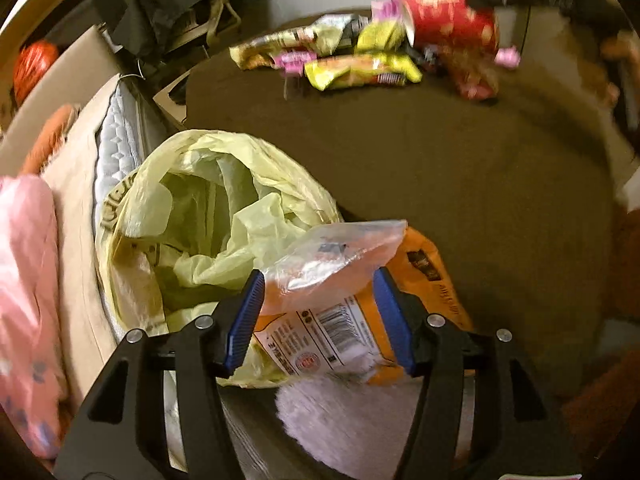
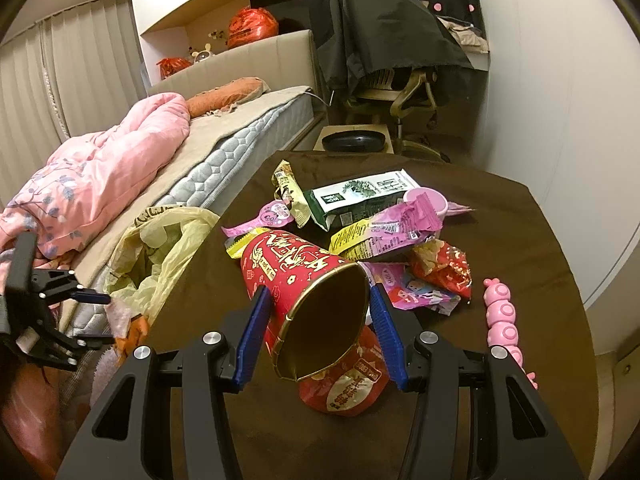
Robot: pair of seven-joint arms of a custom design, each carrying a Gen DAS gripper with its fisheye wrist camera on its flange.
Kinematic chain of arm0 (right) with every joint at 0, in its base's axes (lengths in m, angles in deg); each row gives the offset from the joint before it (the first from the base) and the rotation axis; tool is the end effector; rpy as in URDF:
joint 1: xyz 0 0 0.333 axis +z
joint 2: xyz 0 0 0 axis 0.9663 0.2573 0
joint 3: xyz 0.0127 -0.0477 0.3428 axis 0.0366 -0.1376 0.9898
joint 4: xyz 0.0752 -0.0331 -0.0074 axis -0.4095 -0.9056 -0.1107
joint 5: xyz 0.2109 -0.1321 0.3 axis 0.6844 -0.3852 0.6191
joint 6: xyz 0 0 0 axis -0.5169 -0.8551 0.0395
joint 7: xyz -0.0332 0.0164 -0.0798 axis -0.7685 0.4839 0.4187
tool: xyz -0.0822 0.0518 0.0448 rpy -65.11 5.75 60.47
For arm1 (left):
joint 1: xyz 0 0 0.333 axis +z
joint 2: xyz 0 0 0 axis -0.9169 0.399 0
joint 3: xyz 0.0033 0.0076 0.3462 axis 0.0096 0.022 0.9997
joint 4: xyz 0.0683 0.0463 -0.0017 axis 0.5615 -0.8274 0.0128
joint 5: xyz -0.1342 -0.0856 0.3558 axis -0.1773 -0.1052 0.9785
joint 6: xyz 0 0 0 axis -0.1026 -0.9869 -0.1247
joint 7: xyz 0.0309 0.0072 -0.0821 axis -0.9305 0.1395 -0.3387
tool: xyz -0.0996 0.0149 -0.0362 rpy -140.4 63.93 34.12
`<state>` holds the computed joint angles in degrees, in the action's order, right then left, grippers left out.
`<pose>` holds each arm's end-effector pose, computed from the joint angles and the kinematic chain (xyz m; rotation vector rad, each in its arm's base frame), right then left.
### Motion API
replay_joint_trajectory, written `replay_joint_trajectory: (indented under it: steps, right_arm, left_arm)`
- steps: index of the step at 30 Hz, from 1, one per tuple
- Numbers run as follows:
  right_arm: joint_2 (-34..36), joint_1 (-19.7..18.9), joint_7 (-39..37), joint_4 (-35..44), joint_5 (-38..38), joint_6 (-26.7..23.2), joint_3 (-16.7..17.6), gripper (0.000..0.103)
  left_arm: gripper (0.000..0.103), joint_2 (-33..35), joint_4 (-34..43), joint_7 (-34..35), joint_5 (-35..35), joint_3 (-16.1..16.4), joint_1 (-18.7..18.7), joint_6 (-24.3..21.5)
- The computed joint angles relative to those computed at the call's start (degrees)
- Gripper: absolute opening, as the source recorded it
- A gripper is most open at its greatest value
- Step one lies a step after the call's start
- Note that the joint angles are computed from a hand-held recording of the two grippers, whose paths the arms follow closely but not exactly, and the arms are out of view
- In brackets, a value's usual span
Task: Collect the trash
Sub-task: 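Hold orange bag over yellow bag with left tool while right carries red can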
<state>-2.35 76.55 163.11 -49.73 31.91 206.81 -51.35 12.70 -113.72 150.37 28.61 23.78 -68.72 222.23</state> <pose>0.6439 0.0104 0.6501 -1.7294 1.6704 -0.4606 0.6622 -0.1154 0.5123 -0.8720 2.5930 -0.5437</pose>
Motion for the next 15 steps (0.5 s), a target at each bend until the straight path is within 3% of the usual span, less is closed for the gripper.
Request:
replay_joint_trajectory:
  steps: [3, 5, 8, 15]
  right_arm:
    - [-0.12, 0.14, -0.36, -0.07, -0.07, 0.21, 0.14, 0.048]
    - [-0.24, 0.23, -0.56, -0.05, 0.14, 0.45, 0.21, 0.048]
    - [-0.12, 0.24, -0.95, 0.44, 1.04, 0.60, 0.31, 0.048]
    - [2.89, 0.34, -3.58, 6.65, 3.72, -0.80, 1.50, 0.048]
  left_arm:
    - [0.053, 3.25, 3.44, -5.26, 3.84, 1.26, -1.45, -1.36]
    - [0.039, 4.69, 5.86, -7.46, 2.01, 0.96, -0.75, -3.21]
    - [0.024, 3.92, 5.43, -9.16, 0.74, 0.70, -0.20, -1.94]
    - [0.020, 0.49, 5.23, -15.36, 1.29, 1.53, 0.04, -0.46]
